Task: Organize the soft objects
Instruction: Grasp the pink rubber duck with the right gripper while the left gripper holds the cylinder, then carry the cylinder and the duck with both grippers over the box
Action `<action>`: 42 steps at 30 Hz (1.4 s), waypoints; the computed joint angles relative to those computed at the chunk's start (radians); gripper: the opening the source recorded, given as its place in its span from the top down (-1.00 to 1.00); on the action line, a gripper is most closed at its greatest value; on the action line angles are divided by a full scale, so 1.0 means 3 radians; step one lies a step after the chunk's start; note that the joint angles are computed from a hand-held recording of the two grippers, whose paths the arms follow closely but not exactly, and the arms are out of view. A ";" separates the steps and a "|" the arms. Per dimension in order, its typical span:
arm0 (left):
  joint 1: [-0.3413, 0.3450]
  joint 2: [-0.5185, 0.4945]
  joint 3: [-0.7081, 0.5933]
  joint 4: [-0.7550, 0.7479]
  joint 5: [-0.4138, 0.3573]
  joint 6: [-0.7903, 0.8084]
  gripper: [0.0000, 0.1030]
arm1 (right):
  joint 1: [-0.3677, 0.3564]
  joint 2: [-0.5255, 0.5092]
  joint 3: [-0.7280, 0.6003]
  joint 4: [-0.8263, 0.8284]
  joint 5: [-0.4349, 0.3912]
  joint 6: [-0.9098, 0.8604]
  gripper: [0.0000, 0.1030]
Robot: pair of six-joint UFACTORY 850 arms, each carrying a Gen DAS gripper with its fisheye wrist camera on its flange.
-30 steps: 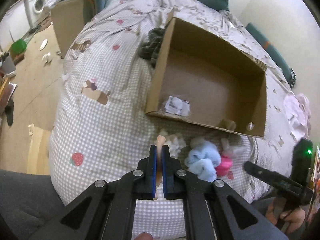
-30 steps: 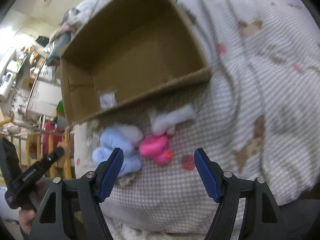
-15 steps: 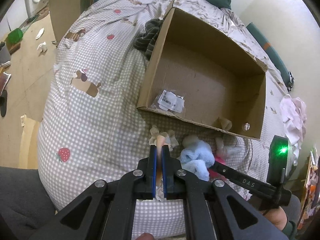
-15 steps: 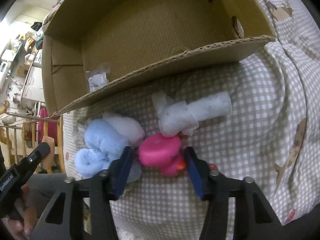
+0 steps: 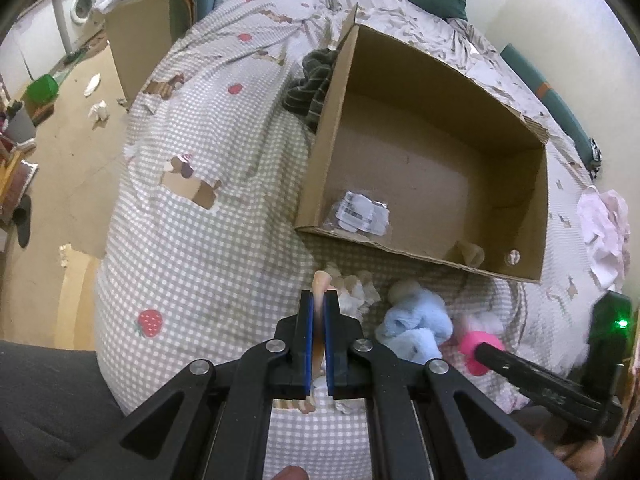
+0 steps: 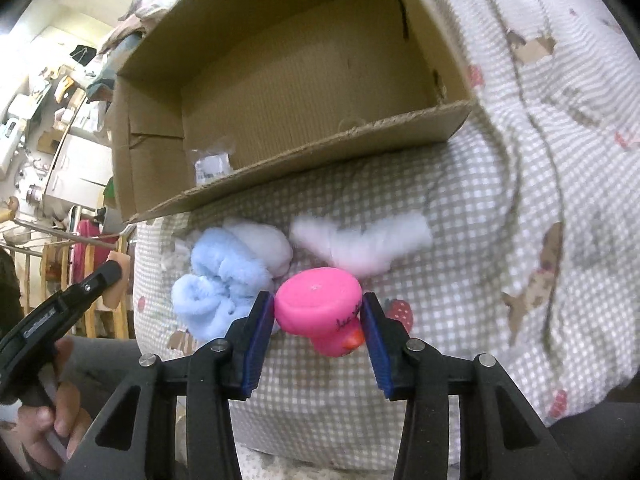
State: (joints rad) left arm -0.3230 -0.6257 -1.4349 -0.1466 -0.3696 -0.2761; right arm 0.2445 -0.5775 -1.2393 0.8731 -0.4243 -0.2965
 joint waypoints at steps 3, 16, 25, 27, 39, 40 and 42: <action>-0.0007 0.0015 0.0029 0.0210 0.0028 -0.0185 0.91 | 0.0001 0.0060 0.0053 -0.0049 0.0062 0.0024 0.10; 0.0087 0.0228 0.0286 -0.0550 0.0260 0.0398 0.91 | -0.0133 0.0570 0.0591 0.1717 0.0231 -0.1621 0.10; 0.0096 0.0238 0.0302 -0.0601 0.0227 0.0363 0.91 | -0.0238 0.0760 0.0753 0.2347 0.0061 -0.2299 0.09; 0.0081 0.0263 0.0300 -0.0520 0.0244 0.0293 0.91 | -0.0248 0.0794 0.0772 0.2341 0.0052 -0.2297 0.09; -0.0025 0.0044 -0.0339 -0.0006 0.0048 0.0127 0.91 | -0.0280 0.0638 0.0302 0.1958 0.0082 -0.2036 0.09; -0.0025 0.0007 -0.0414 0.0018 0.0025 0.0126 0.91 | -0.0296 0.0610 0.0240 0.1894 0.0082 -0.1991 0.09; -0.0035 -0.0094 -0.0596 0.0141 -0.0032 0.0078 0.91 | -0.0315 0.0551 0.0126 0.1779 0.0093 -0.1906 0.09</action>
State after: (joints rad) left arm -0.3334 -0.6540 -1.6139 -0.1043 -0.3792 -0.2528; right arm 0.1501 -0.4122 -1.2016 1.4069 -0.3964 -0.8682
